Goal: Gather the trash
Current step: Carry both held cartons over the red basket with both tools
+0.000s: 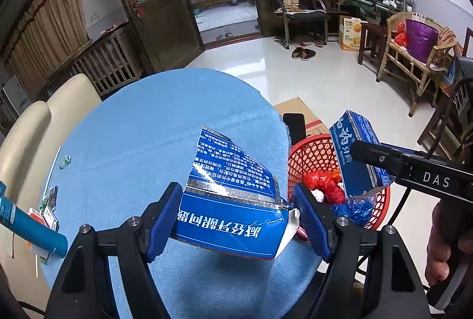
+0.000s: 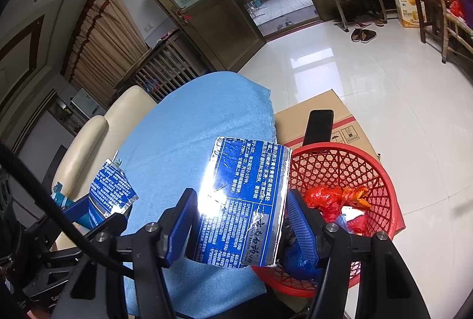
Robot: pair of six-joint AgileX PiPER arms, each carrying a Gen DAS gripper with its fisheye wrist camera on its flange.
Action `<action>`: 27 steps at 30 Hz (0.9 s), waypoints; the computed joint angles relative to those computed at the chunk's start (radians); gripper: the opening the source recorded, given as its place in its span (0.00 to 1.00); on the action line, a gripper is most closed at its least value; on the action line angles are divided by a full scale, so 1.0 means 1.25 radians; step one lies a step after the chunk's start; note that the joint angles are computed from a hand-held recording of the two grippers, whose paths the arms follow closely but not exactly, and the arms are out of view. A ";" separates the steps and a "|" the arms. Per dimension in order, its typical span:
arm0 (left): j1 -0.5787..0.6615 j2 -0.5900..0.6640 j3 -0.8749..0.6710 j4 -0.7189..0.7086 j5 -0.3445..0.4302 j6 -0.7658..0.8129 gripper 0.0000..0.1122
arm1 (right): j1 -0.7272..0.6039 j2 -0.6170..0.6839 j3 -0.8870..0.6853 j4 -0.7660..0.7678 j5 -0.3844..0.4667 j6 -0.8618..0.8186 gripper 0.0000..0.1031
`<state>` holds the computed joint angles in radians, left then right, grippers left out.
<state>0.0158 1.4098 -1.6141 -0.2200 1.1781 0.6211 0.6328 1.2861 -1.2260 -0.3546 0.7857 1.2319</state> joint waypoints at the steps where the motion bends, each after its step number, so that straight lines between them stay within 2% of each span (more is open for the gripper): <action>1: 0.000 0.001 -0.002 0.000 0.001 0.001 0.70 | -0.001 -0.001 0.002 0.000 -0.001 0.000 0.64; 27: -0.022 0.001 0.008 0.020 0.007 -0.003 0.70 | -0.026 -0.020 0.040 0.019 -0.021 0.011 0.64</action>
